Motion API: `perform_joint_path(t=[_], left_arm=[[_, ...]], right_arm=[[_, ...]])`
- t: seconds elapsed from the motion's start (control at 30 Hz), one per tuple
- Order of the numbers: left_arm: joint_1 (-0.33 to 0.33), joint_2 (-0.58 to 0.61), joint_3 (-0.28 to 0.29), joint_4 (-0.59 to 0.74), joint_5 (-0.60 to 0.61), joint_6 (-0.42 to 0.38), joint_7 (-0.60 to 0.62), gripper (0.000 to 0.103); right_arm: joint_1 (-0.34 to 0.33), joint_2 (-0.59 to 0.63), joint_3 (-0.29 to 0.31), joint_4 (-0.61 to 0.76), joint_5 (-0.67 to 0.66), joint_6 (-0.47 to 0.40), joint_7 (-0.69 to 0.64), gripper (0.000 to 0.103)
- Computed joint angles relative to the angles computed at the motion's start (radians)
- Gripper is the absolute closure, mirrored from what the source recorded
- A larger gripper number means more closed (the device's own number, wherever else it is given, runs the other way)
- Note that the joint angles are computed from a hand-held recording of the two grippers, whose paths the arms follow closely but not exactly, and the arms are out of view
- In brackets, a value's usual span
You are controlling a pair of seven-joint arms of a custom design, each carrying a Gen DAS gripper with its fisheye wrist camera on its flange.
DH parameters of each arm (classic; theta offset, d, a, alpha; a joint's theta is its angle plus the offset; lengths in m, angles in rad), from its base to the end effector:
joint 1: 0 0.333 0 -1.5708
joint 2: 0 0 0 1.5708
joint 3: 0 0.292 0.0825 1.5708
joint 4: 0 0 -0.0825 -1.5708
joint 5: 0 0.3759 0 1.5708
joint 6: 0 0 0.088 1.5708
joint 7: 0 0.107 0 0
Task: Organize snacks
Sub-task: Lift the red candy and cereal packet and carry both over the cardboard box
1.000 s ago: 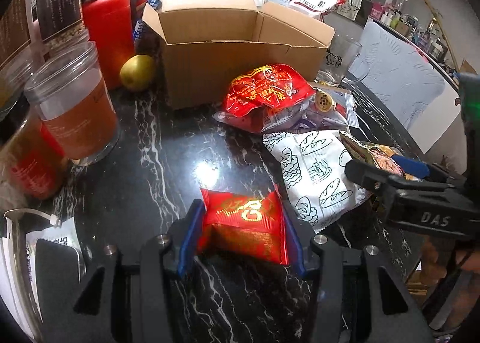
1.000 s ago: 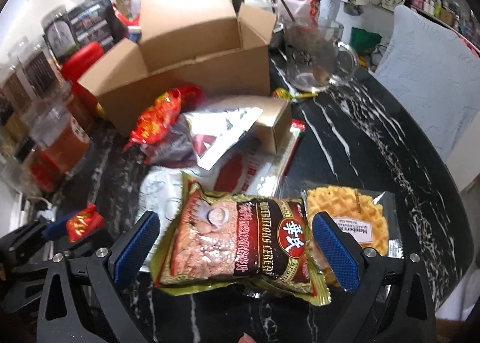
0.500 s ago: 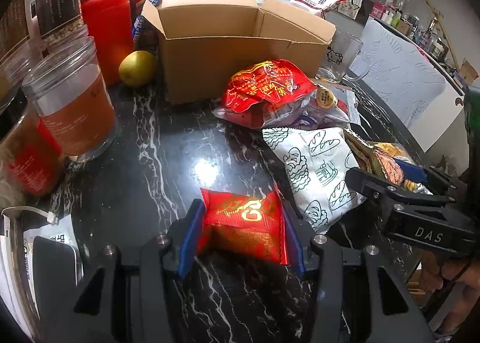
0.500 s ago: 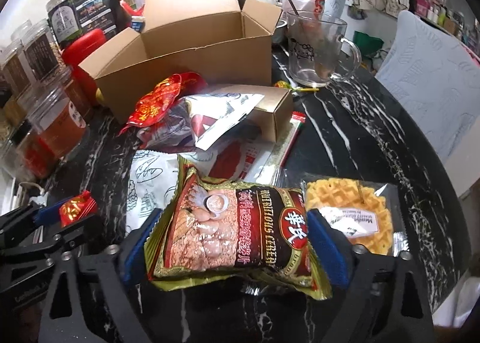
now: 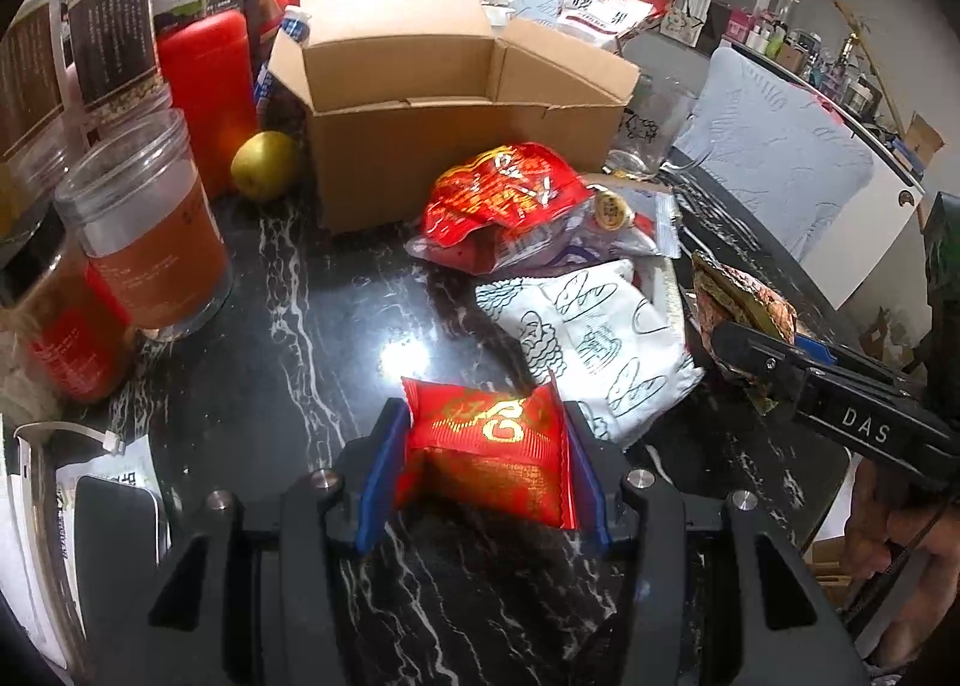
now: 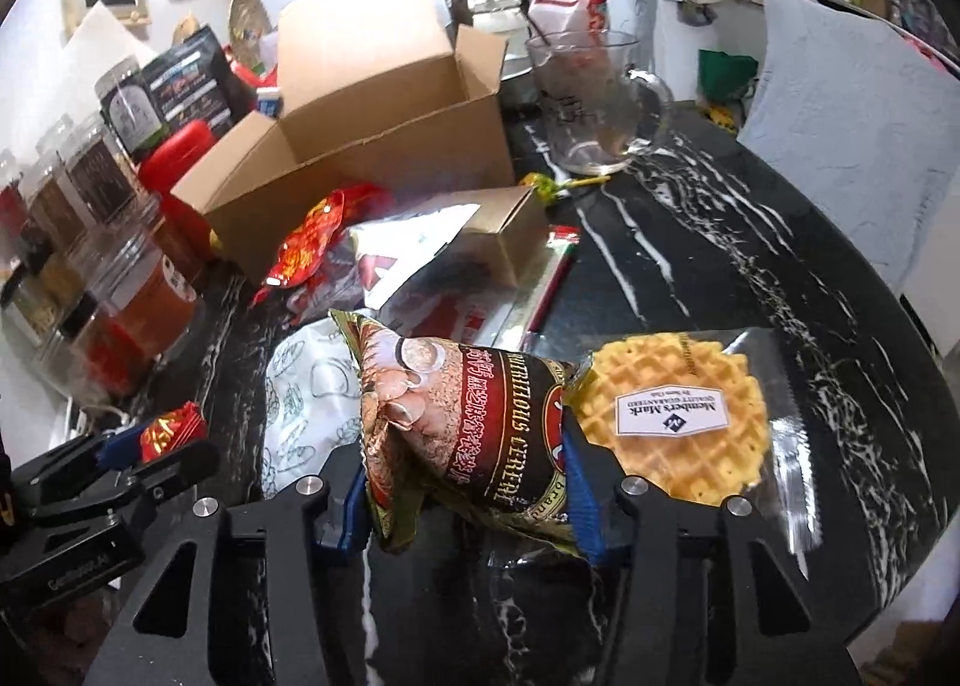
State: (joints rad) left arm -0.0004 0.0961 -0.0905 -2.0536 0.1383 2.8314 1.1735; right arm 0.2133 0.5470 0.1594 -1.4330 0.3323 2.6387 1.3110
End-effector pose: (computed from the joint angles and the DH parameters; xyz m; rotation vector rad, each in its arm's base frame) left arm 0.6023 -0.0607 0.4514 -2.0276 1.6695 -0.7436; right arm 0.6953 0.2356 0.4367 -1.9864 1.3998 -0.2465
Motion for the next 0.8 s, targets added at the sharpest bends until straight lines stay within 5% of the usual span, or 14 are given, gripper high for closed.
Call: perform_joint_path(t=[0.33,0.8], left_arm=[[-0.011,-0.049,-0.002,-0.029,0.070,0.045,-0.046,0.053],[0.002,-0.085,-0.001,0.008,0.353,0.116,-0.259,0.053]], right_arm=[[-0.046,-0.092,0.042,-0.115,0.105,0.039,-0.099,0.051],[-0.056,-0.178,0.078,-0.140,0.331,0.036,-0.379,0.051]])
